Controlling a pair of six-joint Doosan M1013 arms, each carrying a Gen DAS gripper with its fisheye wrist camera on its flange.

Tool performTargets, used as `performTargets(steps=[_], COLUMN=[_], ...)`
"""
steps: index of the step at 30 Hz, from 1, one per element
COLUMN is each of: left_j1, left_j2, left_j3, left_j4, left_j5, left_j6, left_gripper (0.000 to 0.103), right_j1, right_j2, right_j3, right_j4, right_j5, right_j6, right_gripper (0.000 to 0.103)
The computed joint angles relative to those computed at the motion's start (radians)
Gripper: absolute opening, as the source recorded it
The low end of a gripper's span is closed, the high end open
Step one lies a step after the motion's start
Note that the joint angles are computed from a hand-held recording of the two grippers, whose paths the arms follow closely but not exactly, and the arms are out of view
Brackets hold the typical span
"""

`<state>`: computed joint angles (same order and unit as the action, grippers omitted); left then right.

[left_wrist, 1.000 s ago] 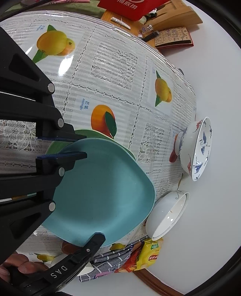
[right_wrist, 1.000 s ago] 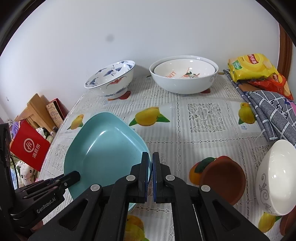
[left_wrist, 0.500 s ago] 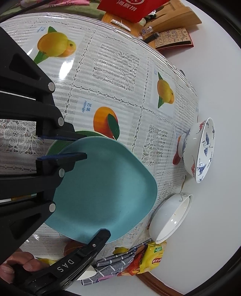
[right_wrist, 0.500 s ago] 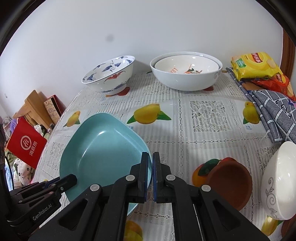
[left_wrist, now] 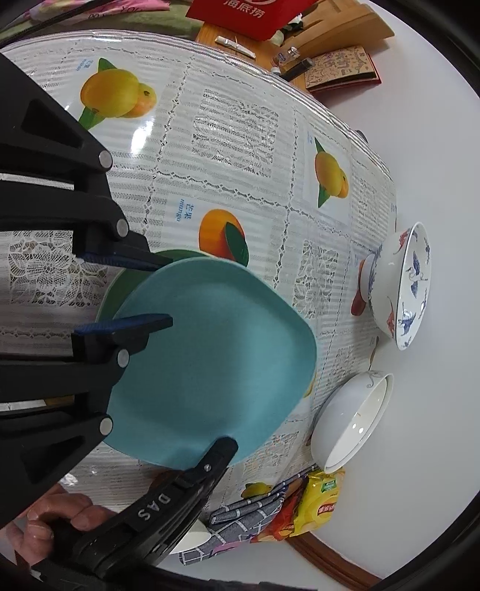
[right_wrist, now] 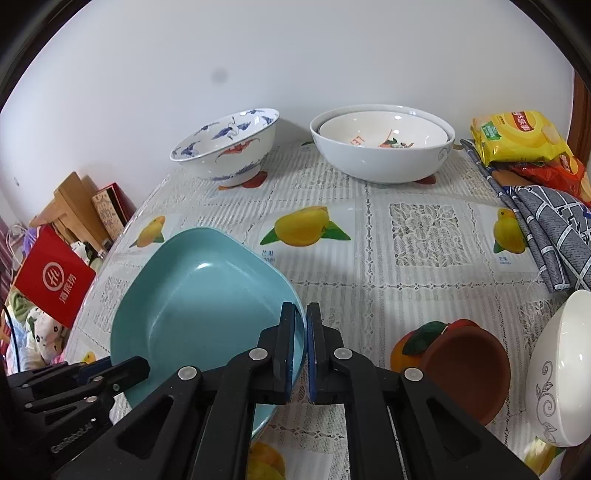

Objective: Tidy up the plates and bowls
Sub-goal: 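Lower the blue plate onto the green plate with both grippers, then open both grippers to release the blue plate and pull back, then move the left gripper to one brown bowl while the right gripper grasps another brown bowl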

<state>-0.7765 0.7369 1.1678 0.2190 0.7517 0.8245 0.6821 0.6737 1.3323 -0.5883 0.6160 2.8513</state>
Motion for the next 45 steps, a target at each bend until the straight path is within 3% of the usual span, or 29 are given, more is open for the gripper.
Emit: performTargets(steps=[6,13,15,22,26,32,35,39,45], left_j1=[-0.011,-0.012,-0.012,-0.021,-0.030,-0.052,-0.066,-0.081,-0.117], left_j2=[-0.004,-0.021,-0.028,-0.047,-0.063,-0.090,-0.109,-0.118,-0.137], left_j3=[-0.002,0.013,0.021,0.039,0.049,0.061,0.079,0.085,0.104], left_j4=[0.035,0.052,0.053,0.064,0.068,0.096,0.103,0.045,0.012], left_j5=[0.019,0.017,0.006,-0.003,-0.013,-0.036,-0.072,-0.097,-0.148], left_j6=[0.004,-0.004,-0.001,-0.002,0.001,0.003,0.002,0.029,0.063], left_gripper=[0.031,0.034,0.042,0.043,0.043,0.043,0.042,0.042,0.042], right_j1=[0.001,0.002,0.003,0.012,0.022,0.052,0.068,0.092,0.155], right_j2=[0.003,-0.008,-0.013,-0.048,-0.087,-0.186,-0.224,-0.279,-0.339], right_j3=[0.000,0.016,0.022,0.061,0.096,0.206,0.244,0.309,0.367], right_j4=[-0.005,-0.028,-0.041,-0.095,-0.155,-0.338,-0.345,-0.318,-0.286], right_j5=[-0.002,-0.018,-0.018,-0.007,0.020,0.132,0.220,0.278,0.530], right_j6=[-0.002,0.024,0.041,0.110,0.173,0.429,0.482,0.532,0.524], right_gripper=[0.008,0.022,0.024,0.028,0.038,0.055,0.056,0.056,0.056])
